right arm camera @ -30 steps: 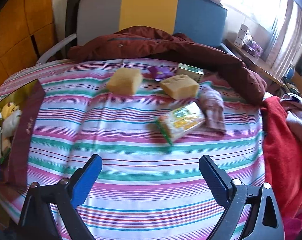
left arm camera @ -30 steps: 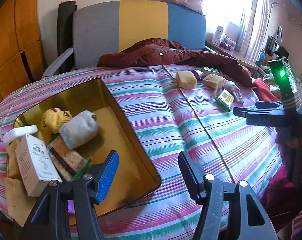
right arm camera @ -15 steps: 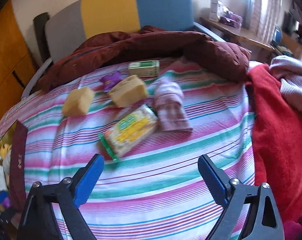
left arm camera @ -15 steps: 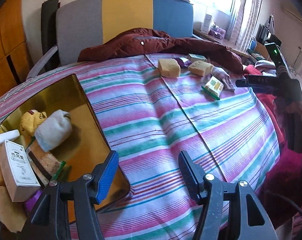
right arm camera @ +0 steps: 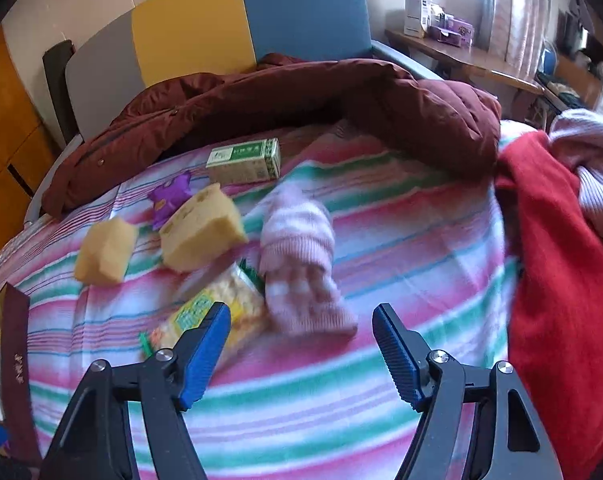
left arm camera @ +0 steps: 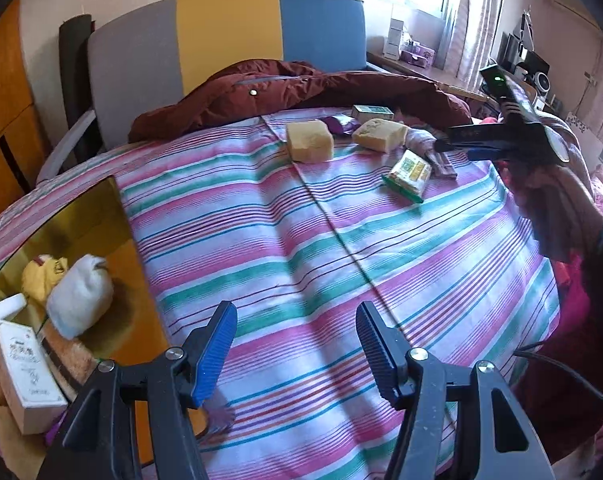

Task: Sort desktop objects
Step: 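Grasp the pink sock with the right gripper while the left grasps the WEIDAN cracker packet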

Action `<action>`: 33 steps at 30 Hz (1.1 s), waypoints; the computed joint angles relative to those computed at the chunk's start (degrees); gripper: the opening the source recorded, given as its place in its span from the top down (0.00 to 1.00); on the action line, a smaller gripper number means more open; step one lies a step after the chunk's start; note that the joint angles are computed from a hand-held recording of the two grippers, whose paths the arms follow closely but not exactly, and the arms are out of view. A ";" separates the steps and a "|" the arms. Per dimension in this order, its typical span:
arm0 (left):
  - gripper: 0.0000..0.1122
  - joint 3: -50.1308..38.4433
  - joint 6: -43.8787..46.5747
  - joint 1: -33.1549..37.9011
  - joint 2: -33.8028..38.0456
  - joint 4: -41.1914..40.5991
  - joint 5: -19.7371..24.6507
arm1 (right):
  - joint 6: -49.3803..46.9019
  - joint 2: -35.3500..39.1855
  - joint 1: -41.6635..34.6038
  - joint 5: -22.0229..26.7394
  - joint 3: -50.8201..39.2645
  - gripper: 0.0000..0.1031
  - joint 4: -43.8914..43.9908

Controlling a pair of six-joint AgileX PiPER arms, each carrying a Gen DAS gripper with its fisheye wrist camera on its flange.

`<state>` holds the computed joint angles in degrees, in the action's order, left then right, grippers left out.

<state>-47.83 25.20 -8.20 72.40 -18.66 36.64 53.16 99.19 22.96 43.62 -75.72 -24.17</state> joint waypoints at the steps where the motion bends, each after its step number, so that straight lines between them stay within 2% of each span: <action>1: 0.44 -0.46 -0.60 -0.52 0.61 0.28 -0.08 | -0.39 0.78 -0.52 -0.39 -0.58 0.27 -0.10; 7: 0.44 -4.56 -5.24 -4.83 5.74 2.57 -0.88 | -5.60 5.64 -3.85 -1.77 -4.65 0.27 0.96; 12: 0.44 -9.08 -8.56 -8.32 10.87 3.47 -1.56 | -11.92 8.75 -5.81 -4.03 -6.84 0.30 6.32; 16: 0.44 -13.26 -9.55 -10.47 15.16 2.68 -1.22 | -17.25 11.23 -6.80 -2.91 -9.28 0.59 11.15; 19: 0.44 -16.73 -8.97 -11.82 18.75 0.94 -0.81 | -18.48 10.92 -6.79 -1.83 -9.98 0.63 11.61; 22: 0.45 -20.12 -8.77 -13.80 22.37 1.07 -1.21 | -18.99 10.19 -6.91 0.23 -10.84 0.64 11.69; 29: 0.45 -30.27 -0.61 -16.07 31.79 -5.63 0.48 | -21.56 9.71 -8.87 4.82 -12.48 0.64 13.92; 33: 0.45 -37.00 -0.68 -18.63 37.11 -3.30 0.55 | -22.03 11.65 -9.58 6.67 -13.31 0.64 13.78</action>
